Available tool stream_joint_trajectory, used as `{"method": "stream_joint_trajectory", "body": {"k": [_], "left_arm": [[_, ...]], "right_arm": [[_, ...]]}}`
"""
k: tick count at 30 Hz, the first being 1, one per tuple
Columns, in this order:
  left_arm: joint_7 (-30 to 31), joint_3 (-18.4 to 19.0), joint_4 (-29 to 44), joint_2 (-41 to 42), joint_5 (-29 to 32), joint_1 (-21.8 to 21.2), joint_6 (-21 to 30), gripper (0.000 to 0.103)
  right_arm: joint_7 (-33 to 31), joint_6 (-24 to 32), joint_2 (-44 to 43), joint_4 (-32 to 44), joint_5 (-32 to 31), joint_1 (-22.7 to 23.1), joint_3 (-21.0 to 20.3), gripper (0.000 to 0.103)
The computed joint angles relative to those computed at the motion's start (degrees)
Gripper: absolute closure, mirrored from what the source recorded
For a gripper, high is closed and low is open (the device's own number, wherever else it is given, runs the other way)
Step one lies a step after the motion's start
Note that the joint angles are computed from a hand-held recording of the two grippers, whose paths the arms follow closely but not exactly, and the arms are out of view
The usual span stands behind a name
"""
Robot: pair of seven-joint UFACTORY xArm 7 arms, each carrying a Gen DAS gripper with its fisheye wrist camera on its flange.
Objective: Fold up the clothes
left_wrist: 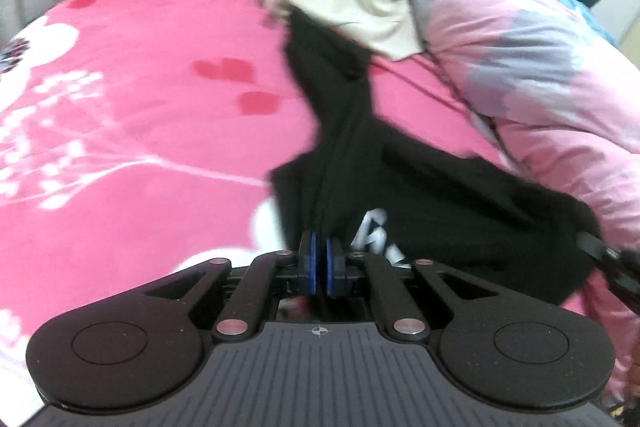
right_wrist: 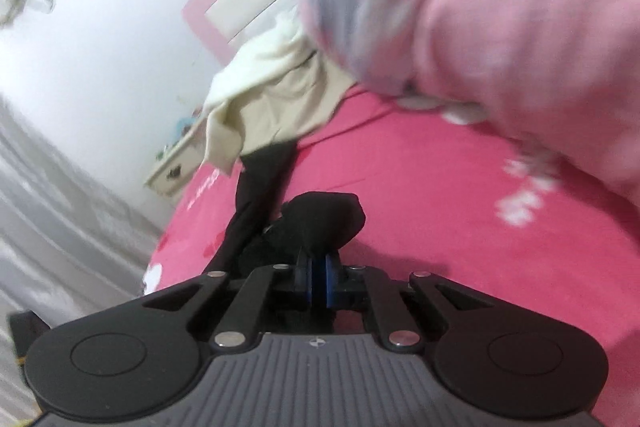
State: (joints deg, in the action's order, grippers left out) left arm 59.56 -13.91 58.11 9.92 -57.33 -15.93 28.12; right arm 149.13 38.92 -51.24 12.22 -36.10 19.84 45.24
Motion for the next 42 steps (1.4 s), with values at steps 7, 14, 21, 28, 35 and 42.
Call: {"method": "stream_joint_trajectory", "body": {"k": [7,14,21,28,35,42], "left_arm": [[-3.30,1.77,-1.12,-0.50,3.30,1.74,-2.25,0.100],[-4.30,1.98,-2.79,-1.34,8.17,2.20,-5.19,0.098],[-7.85,3.55,-2.38,-3.16,14.47,3.33,-1.01,0.084],[-5.72,5.25,-2.62,-6.97,18.70,4.20,5.45,0.067],[2.67,1.10,5.59,-0.30,19.11,-1.76,3.39,0.034],[-5.00,-2.93,13.85,14.36,34.81,-10.27,-11.68,0.036]], "right_arm": [[6.65,20.89,3.31,6.15,13.86,13.81,4.64,0.096],[11.69,28.46,11.29,10.08,18.34,20.64,3.54,0.096],[4.74,28.92,20.39,14.14,15.68,24.62,-2.20,0.093],[-0.28,38.01,22.18,18.70,20.28,28.40,-4.84,0.077],[-13.25,30.04,15.56,13.18,8.07,26.42,-10.68,0.061],[-28.28,3.04,17.71,4.96,-6.02,11.57,-21.30,0.054]]}}
